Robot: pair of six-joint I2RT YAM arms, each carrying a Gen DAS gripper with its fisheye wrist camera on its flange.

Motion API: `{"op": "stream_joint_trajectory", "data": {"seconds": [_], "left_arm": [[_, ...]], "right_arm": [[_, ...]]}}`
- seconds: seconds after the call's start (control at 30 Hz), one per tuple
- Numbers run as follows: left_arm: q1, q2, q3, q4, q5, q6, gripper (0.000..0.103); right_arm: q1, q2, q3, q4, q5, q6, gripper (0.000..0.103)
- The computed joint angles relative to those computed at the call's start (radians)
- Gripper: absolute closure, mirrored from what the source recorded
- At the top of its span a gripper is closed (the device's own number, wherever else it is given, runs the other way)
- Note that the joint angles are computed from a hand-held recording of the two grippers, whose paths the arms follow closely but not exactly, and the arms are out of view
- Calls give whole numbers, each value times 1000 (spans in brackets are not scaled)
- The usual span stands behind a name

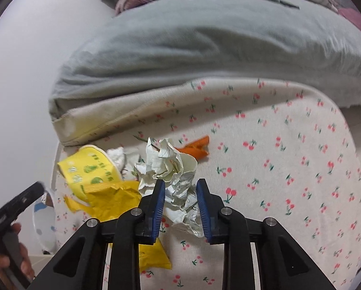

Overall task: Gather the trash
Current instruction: 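Close the left tool on the yellow-rimmed white container while the right tool holds the paper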

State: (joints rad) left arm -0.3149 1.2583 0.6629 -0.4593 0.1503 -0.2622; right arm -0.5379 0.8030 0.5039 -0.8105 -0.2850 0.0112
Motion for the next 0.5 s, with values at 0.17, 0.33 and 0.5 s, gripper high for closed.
{"op": "stream_joint_trajectory", "data": {"seconds": [0.17, 0.33, 0.5], "left_arm": [[-35, 39, 11, 55, 12, -94, 10], [-79, 89, 16, 118, 42, -187, 22], [-111, 141, 20, 168, 75, -253, 24]], "right_arm": [[-80, -36, 41, -61, -63, -60, 76], [-257, -45, 82, -150, -156, -194, 76], [-361, -26, 96, -183, -186, -292, 76]]}}
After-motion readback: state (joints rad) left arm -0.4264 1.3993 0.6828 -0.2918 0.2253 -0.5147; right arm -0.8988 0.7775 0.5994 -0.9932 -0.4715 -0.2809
